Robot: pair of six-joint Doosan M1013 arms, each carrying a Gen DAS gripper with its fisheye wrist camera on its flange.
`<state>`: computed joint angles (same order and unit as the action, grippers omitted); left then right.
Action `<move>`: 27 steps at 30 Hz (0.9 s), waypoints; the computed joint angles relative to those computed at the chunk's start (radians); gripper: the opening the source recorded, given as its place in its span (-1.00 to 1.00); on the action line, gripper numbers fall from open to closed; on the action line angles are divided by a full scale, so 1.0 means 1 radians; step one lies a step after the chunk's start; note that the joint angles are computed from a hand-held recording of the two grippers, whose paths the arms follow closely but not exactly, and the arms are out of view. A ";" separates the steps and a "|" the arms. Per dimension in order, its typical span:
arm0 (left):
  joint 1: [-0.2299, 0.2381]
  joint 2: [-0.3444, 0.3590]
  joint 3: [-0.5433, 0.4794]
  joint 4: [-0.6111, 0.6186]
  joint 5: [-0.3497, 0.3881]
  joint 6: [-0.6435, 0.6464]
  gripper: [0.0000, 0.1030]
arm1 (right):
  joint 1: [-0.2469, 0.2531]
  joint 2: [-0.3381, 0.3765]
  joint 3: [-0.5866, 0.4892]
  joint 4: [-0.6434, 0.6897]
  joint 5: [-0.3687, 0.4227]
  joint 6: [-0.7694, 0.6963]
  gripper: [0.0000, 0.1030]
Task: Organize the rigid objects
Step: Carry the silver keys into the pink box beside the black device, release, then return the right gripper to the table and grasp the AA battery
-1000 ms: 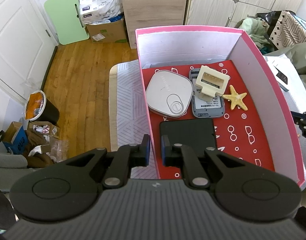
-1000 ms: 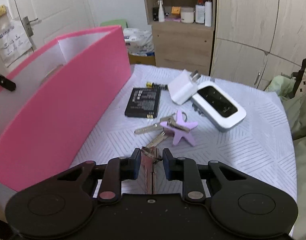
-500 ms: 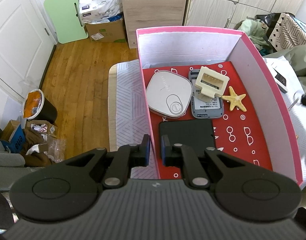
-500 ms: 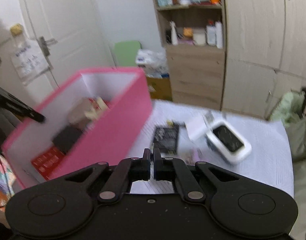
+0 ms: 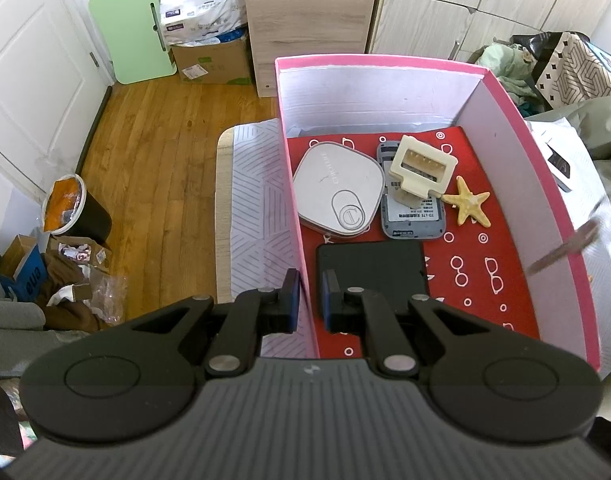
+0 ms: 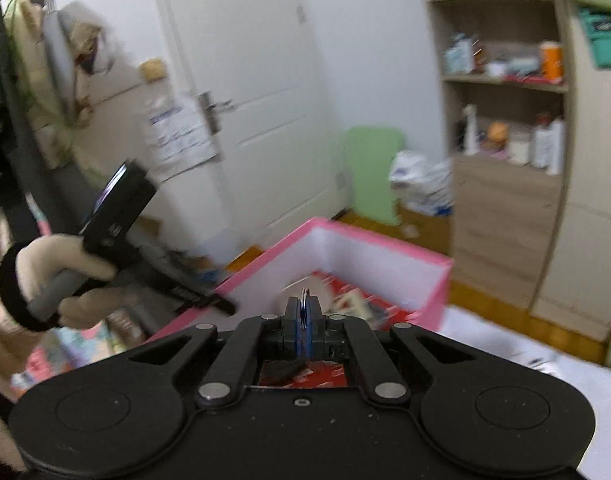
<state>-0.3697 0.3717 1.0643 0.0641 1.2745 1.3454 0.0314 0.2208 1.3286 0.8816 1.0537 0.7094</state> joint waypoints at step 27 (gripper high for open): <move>0.005 -0.007 0.015 -0.017 -0.022 -0.017 -0.79 | -0.042 -0.018 0.070 -0.115 -0.040 0.270 -0.75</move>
<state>-0.3645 0.3645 1.0790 0.0467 1.2529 1.3287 -0.0109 0.2024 1.3988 0.7669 1.0135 0.9790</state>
